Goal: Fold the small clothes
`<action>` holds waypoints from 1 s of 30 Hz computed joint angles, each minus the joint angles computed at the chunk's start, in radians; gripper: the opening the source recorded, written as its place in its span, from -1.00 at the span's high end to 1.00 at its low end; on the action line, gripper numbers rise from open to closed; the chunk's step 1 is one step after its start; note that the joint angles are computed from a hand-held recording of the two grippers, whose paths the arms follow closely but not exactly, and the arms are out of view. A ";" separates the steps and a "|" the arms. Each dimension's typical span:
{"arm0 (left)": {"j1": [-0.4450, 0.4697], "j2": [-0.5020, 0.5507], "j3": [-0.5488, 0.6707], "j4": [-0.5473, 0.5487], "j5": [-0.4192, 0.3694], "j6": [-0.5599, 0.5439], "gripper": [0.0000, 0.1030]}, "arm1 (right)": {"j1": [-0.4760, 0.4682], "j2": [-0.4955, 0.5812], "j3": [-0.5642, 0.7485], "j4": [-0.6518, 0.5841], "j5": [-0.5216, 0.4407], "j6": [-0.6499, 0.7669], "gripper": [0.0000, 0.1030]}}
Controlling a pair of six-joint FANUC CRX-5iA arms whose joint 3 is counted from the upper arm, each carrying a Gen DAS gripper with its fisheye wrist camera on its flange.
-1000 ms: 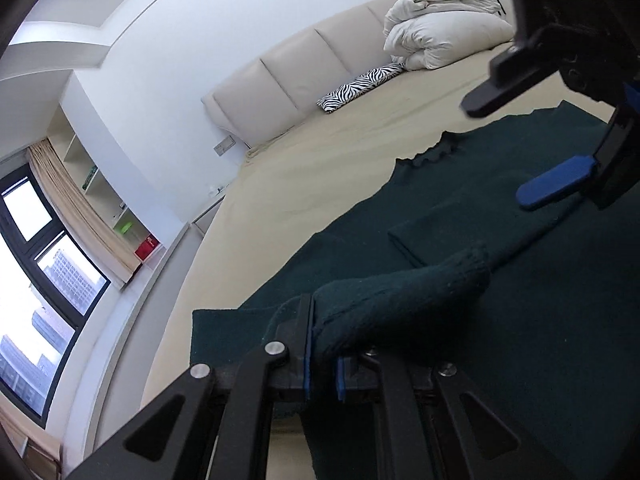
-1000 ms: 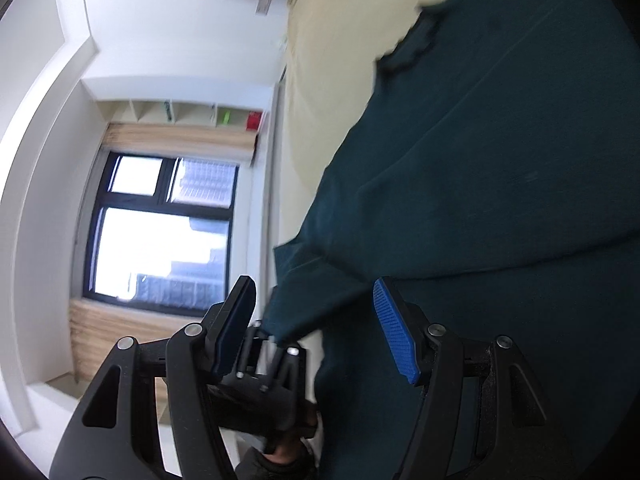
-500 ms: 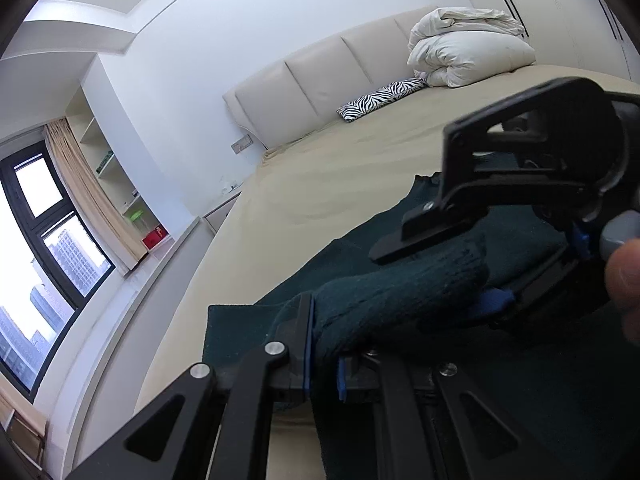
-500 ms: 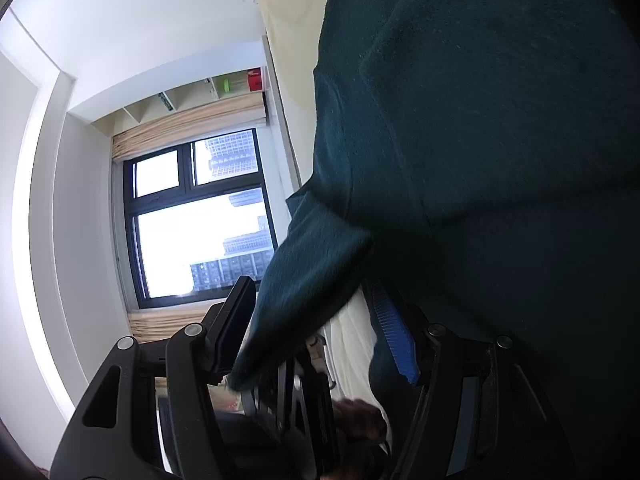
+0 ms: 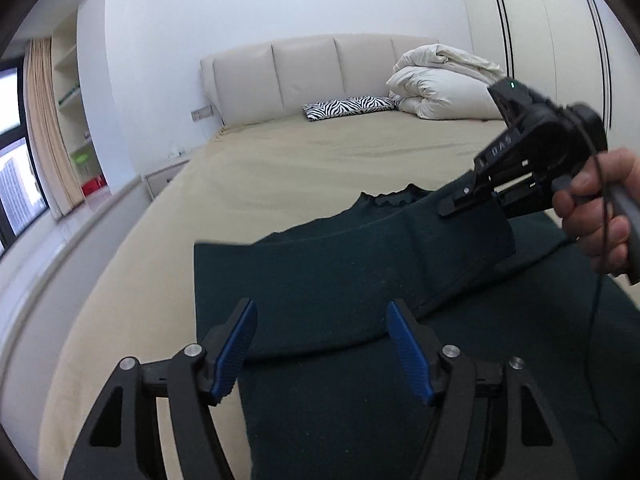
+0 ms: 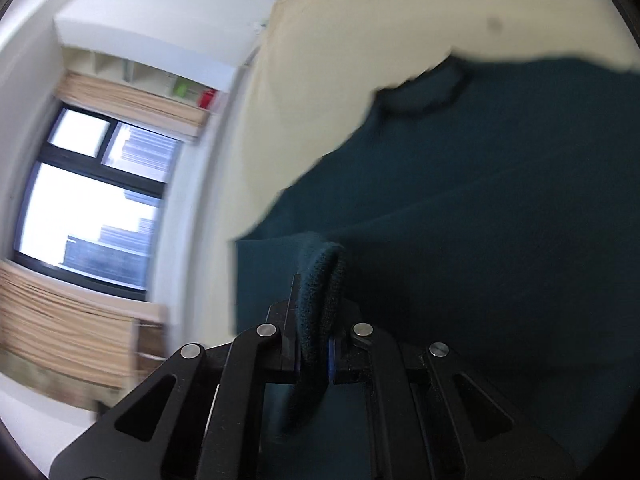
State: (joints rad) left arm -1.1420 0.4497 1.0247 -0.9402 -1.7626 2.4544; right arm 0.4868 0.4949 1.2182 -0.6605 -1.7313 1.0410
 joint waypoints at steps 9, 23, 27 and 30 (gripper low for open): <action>0.127 -0.226 -0.261 0.137 0.138 0.281 0.53 | -0.039 -0.019 -0.080 0.177 -0.013 0.056 0.87; 0.455 -0.318 -0.618 0.604 0.535 0.339 0.85 | -0.089 -0.015 -0.121 0.125 0.024 0.005 0.83; 0.466 -0.350 -0.667 0.627 0.580 0.361 0.88 | -0.151 -0.092 -0.234 -0.011 0.062 -0.004 0.75; 0.454 -0.333 -0.640 0.615 0.551 0.346 0.88 | -0.151 -0.133 -0.289 -0.013 0.082 0.008 0.71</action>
